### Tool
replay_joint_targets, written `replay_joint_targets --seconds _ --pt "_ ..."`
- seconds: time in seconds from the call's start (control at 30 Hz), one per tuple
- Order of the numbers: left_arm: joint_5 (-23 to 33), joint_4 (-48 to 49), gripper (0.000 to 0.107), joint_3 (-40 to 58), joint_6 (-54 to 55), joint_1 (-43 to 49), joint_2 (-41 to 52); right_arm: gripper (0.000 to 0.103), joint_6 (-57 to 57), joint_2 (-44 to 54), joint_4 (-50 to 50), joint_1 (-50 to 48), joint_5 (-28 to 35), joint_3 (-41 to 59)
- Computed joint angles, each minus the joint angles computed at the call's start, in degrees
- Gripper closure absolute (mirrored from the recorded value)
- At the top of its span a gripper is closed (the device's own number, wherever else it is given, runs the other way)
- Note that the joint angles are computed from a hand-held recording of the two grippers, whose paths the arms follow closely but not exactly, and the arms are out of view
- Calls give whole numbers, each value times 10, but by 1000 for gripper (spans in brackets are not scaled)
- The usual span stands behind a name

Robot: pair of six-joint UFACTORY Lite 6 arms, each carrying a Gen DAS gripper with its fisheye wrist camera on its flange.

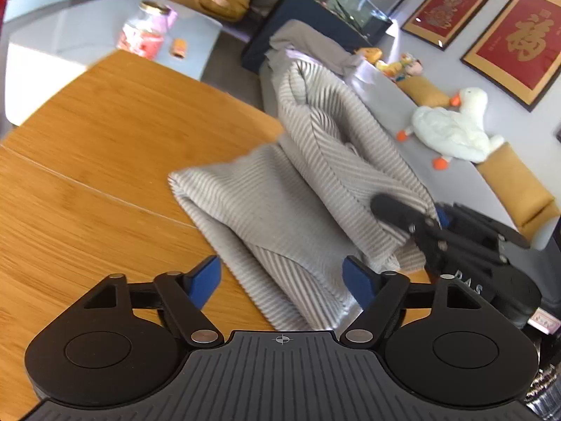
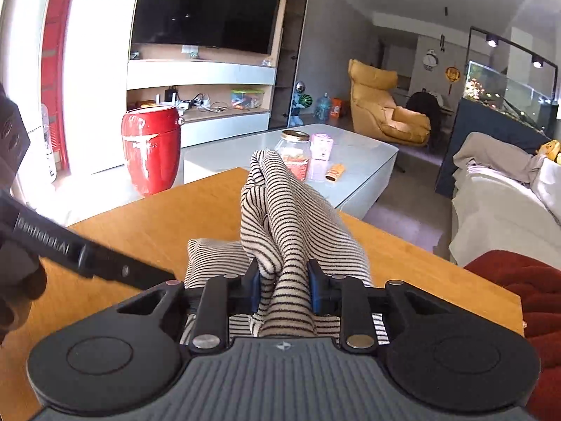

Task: Fold clothes

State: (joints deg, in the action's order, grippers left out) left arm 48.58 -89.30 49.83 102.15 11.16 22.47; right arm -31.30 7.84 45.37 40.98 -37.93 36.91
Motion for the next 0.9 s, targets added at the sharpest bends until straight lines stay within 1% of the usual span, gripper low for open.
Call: replay_joint_targets --seconds 0.03,0.1,0.17,0.23,0.3,0.37,0.47,0.53,0.63,0.7,0.73,0.83,0.9 --pt "1 1 48 7 -4 -15 15 81 -14 -29 8 -3 9 -12" --pt "-4 -27 49 6 25 -35 30 84 -48 -94 14 -3 38 -28" --pt "-1 -27 49 15 23 -37 38 84 -85 -155 15 0 77 -33" --pt "9 -21 50 27 18 -32 51 85 -112 -168 13 11 120 -26" --pt "14 -20 53 27 28 -24 57 84 -145 -137 29 33 135 -16" --pt "15 -20 56 21 50 -19 54 84 -161 -88 46 59 110 -16" --pt "18 3 56 15 69 -2 45 85 -102 -42 5 61 107 -13" --pt "16 26 45 19 55 23 38 84 -94 -29 1 69 103 -12" --pt "6 36 44 20 43 73 10 84 -178 -3 70 114 67 -2" --pt "19 36 44 25 26 102 -19 83 -236 32 120 158 27 10" --pt "35 33 43 29 18 111 -33 83 -259 53 140 179 9 19" --pt "82 21 39 46 -8 102 -68 80 -323 134 195 242 -60 60" --pt "97 11 38 62 -20 71 -66 79 -355 173 224 270 -91 86"
